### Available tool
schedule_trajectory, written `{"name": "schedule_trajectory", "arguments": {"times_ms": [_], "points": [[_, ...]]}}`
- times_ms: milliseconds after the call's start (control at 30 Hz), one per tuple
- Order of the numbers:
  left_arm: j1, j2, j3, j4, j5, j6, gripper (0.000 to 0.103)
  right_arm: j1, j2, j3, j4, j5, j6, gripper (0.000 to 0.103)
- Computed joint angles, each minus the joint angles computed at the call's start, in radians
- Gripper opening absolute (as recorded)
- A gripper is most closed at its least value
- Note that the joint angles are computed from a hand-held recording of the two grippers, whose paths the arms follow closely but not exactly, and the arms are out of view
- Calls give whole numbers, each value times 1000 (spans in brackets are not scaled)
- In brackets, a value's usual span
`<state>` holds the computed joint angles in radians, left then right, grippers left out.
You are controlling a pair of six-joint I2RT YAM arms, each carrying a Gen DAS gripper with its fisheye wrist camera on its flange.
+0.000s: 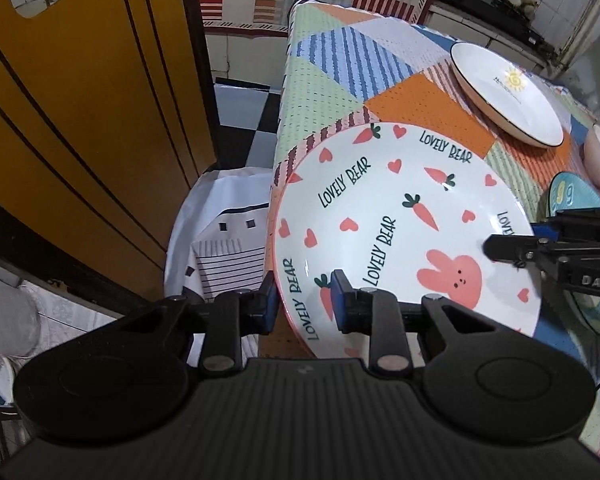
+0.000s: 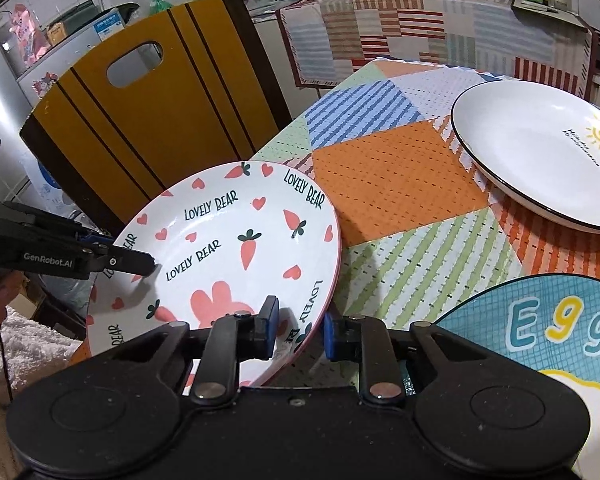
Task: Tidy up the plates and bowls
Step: 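Lift the bunny plate and lower it onto the egg plate, release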
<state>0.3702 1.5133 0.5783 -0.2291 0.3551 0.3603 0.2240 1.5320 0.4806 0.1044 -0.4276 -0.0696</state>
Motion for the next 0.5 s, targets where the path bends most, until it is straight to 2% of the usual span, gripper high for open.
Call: {"name": "schedule_trajectory", "arguments": {"times_ms": [200, 367, 500], "points": [[9, -142, -20, -120, 29, 3, 25, -41, -120, -18, -123, -63, -91, 24], [-49, -304, -19, -251, 39, -74, 26, -99, -336, -29, -318, -82, -165, 24], [-155, -399, -6, -315, 37, -180, 26, -226, -471, -14, -487, -140, -260, 24]]}}
